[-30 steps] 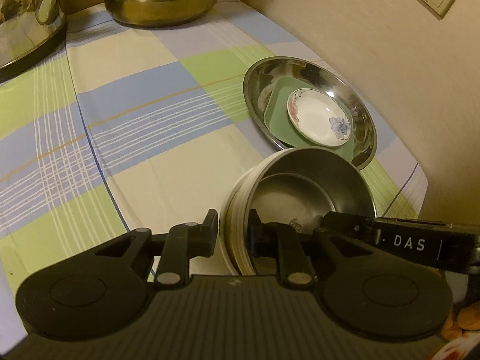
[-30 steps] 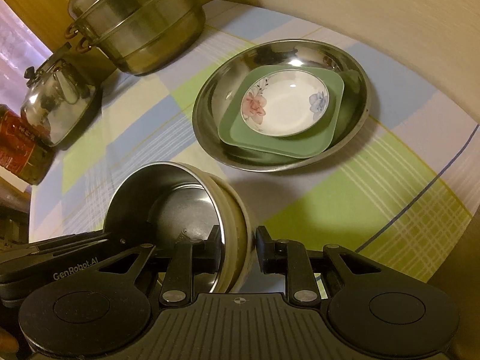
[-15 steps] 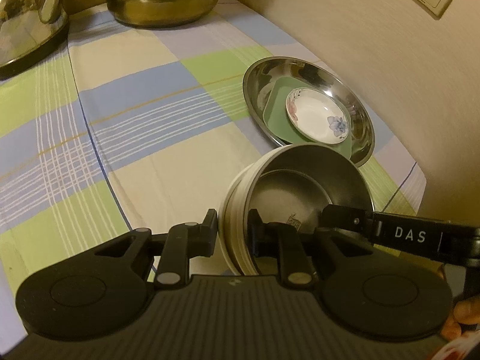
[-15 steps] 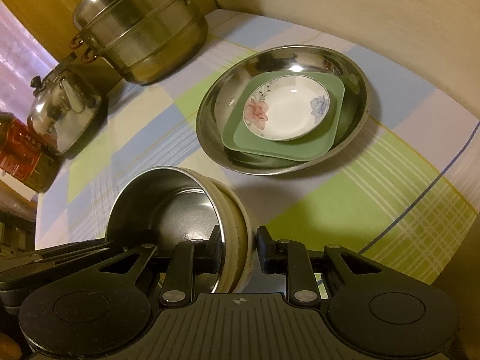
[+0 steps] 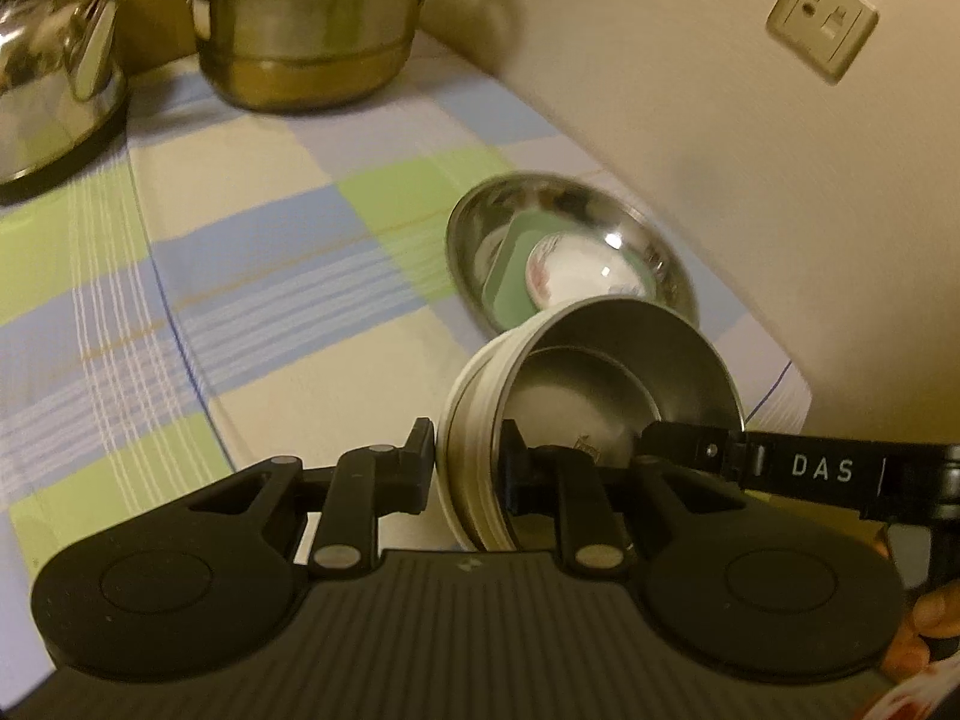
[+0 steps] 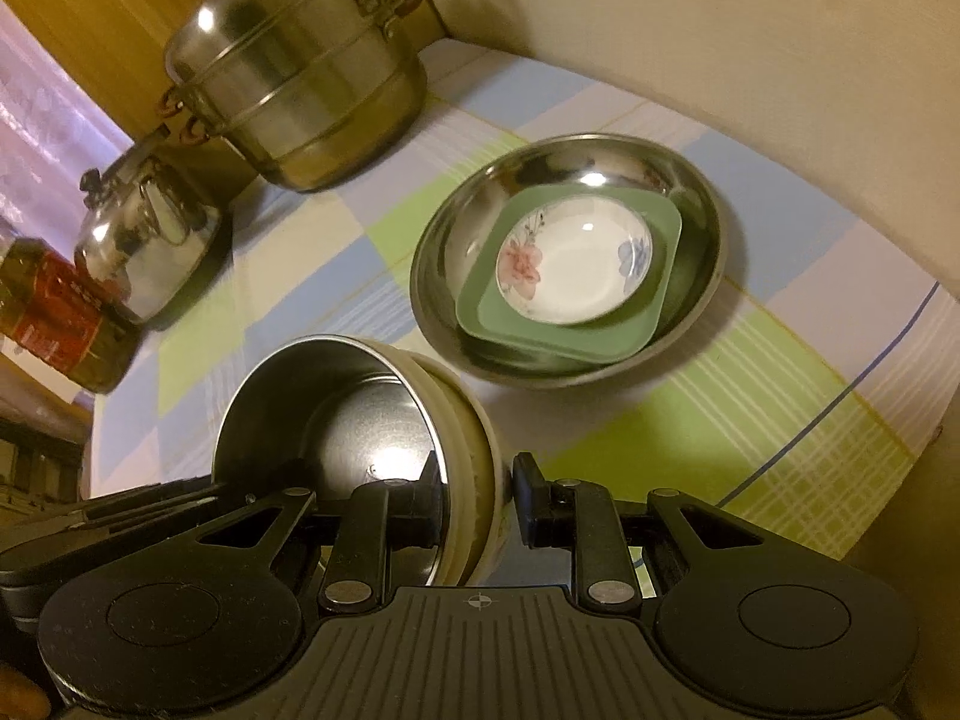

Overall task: Organize plates and bowls
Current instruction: 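Carry the nested bowls with the left gripper over the plate stack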

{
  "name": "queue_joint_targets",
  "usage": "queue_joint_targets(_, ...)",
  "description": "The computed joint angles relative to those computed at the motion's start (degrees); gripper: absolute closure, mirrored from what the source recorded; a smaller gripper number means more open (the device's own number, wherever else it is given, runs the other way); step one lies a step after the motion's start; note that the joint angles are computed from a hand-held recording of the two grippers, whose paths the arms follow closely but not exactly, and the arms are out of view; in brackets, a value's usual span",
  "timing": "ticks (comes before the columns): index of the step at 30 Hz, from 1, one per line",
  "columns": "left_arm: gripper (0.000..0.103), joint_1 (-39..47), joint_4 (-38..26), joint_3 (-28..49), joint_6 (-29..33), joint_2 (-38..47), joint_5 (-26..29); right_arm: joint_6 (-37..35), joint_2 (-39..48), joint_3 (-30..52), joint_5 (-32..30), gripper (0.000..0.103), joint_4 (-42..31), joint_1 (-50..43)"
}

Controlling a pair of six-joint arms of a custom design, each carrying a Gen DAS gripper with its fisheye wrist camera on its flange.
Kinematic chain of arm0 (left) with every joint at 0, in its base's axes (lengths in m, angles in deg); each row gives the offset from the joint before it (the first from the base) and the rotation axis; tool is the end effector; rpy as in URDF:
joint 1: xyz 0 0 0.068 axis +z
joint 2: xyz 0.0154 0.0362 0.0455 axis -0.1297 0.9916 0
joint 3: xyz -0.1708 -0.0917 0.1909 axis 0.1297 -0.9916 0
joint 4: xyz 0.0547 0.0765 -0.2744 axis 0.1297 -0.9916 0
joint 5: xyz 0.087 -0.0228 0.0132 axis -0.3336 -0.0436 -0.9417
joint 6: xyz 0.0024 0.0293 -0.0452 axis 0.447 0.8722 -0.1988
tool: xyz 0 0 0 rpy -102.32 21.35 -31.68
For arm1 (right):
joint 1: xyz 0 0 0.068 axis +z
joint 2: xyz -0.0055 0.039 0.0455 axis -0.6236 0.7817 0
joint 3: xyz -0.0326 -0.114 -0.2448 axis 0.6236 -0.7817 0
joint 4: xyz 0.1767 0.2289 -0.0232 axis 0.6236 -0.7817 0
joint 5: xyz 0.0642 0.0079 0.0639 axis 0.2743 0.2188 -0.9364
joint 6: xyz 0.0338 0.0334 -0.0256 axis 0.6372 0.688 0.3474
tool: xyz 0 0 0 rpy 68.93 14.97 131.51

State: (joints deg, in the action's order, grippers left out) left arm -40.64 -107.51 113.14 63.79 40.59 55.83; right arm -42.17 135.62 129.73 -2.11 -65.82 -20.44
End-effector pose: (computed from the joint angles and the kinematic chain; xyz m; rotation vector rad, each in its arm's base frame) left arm 0.2930 -0.1932 0.2659 0.2996 2.5583 -0.4119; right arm 0.2481 0.0880 0.2191 0.2909 2.5306 0.6032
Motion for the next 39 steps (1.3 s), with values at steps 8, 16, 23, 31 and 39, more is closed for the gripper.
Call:
queue_joint_targets(8, 0.084, -0.7, 0.2, 9.1, 1.8, 6.6, 0.7, -2.1, 1.6, 4.6, -2.8, 0.080, -2.5, -6.0)
queue_joint_targets(16, 0.084, -1.2, -1.2, 21.4, 2.2, 17.5, 2.2, -5.6, 8.0, 10.7, -4.6, 0.080, -3.1, -12.4)
queue_joint_targets(23, 0.084, -1.2, -5.2, 33.4, 2.6, 27.2, 2.8, -8.1, 16.2, 17.3, -6.6, 0.080, -3.8, -16.5)
queue_joint_targets(31, 0.083, -0.7, -10.2, 46.2, 1.6, 36.5, 2.8, -10.0, 25.7, 25.2, -10.5, 0.080, -5.5, -19.9)
queue_joint_targets(39, 0.083, -0.3, -14.1, 54.5, 0.7, 43.1, 3.1, -12.2, 31.7, 30.1, -11.7, 0.080, -7.4, -21.4)
